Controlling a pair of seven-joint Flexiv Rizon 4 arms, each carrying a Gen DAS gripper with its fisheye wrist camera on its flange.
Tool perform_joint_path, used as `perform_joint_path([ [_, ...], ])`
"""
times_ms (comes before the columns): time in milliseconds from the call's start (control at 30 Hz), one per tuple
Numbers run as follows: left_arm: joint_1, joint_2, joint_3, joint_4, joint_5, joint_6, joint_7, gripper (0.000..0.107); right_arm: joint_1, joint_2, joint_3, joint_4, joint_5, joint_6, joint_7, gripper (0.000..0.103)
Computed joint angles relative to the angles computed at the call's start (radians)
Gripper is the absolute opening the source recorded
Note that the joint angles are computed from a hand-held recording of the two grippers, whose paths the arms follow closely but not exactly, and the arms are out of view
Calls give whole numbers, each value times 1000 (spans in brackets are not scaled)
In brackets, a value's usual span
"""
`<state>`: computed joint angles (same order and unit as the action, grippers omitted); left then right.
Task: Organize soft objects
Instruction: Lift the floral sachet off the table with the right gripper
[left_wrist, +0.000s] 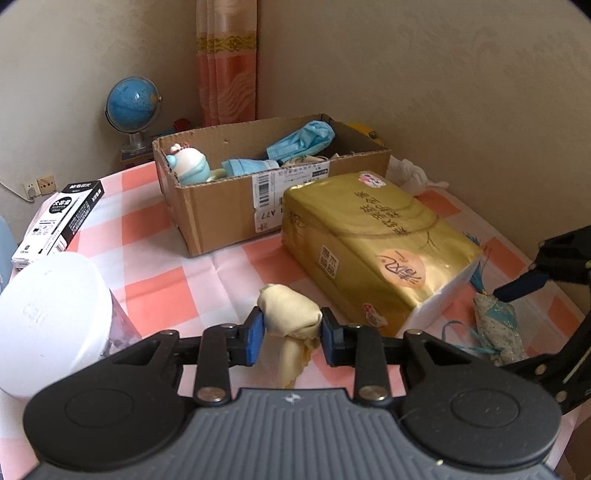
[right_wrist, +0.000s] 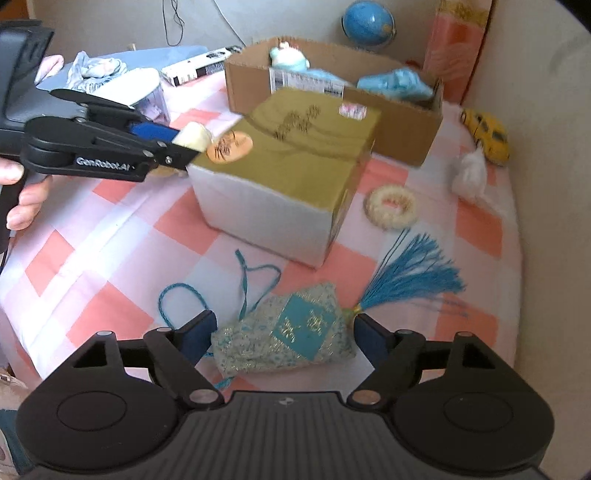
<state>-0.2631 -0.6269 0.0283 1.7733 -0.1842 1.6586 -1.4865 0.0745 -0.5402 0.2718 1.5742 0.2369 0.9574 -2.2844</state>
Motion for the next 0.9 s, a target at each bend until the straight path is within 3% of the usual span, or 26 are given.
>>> perform_joint_path([
  [167, 6, 8, -9, 8, 4, 1, 4, 30, 12, 15, -4, 33, -6, 56, 15, 66],
  [467, 21, 45, -36, 47, 14, 14, 21, 30, 27, 45, -18, 85, -48, 133, 116, 49],
  [533, 29, 54, -49, 57, 18, 20, 31, 30, 28, 53, -20, 94, -60, 140, 127, 50],
  [633, 27, 59, -49, 65, 16, 25, 34, 30, 25, 57, -21, 100, -64, 146, 148, 63],
  [733, 31, 63, -59, 73, 13, 31, 38, 30, 20, 56, -19, 102, -69, 144, 154, 69],
  [833, 36, 64, -66, 76, 12, 30, 43, 30, 23, 49, -26, 98, -84, 137, 171, 81],
  [900, 39, 63, -70, 76, 10, 29, 46, 30, 21, 40, -25, 88, -87, 122, 181, 81],
])
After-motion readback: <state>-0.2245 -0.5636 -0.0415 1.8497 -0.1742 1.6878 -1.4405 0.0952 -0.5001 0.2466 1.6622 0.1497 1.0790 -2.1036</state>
